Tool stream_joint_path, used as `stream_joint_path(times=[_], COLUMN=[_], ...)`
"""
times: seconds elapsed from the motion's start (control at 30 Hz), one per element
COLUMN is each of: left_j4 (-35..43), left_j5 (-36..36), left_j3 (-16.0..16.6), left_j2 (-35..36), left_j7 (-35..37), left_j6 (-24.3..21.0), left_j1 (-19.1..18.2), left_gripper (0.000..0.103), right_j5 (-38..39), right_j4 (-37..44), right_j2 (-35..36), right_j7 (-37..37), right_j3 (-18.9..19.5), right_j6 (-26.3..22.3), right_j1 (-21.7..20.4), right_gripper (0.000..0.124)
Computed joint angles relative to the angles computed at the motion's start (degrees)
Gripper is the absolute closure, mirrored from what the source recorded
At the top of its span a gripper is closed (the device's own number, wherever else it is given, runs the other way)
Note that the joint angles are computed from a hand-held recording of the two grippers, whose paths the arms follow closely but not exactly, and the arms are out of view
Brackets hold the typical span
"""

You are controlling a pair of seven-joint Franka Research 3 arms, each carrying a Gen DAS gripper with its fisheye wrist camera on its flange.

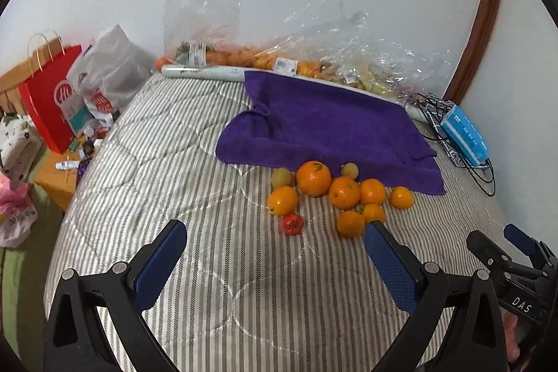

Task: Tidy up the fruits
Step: 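Move both grippers down toward the pile of orange fruits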

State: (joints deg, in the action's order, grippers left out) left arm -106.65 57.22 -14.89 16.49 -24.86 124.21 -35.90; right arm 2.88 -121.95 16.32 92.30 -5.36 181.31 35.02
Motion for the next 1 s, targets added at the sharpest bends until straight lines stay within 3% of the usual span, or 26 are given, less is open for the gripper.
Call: stream_joint_path(times=[0.1,0.23,0.3,0.4,0.47,0.53,0.73,0.87,1.0], left_j4=[-0.85,-1.71,-1.79,-2.69,-2.55,-2.73,-3.47,-3.57,-4.1], left_j5=[0.62,1.59,1.85,2.54,2.67,3.66,3.67,2.18,1.78], left_j3=[0.43,0.87,1.08,1.4,1.46,1.66,1.66,1.72,2.22], left_j2=[0.19,0.38,0.61,0.32,0.38,0.24,-0.08,0.3,0.45], left_j7=[-0.08,0.52,0.85,0.99,1.87,2.0,2.88,4.82,4.87], left_j6=[2.22,4.98,5.57,7.89,6.81,6.41,7.94,9.09,10.72], left_j1=[0.74,1.48,1.71,2.32,2.23,2.19,3.41,4.21,4.74], left_gripper=[0.002,0.002,0.002,0.002,0.002,0.002,0.002,0.002,0.002], right_j5=[0.61,-0.41,-0.23,1.2,0.45,3.24,3.41,5.45,6.62], right_j4=[0.89,2.28,3.0,4.05,4.51,6.12,8.5,9.8,11.99], right_j2=[1.16,3.06,3.99,5.01,5.73,6.66,8.75,9.84,11.3], right_j7=[-1.01,-0.59,-0.78,-2.78,-2.11,-5.98,-5.65,-6.61,-6.62], right_j3=[0.96,-4.34,-5.06,-1.43,-0.54,3.22,-0.19,4.08,4.88], right_j6=[0.86,1.47,1.62,1.92,2.7,1.15,-0.13,0.23,-1.51], right_j1=[-0.61,4.69,5.49,2.36,1.42,-1.62,1.89,-2.04,-3.1], right_gripper=[0.021,0.021,0.021,0.021,0.022,0.022,0.024,0.024,0.029])
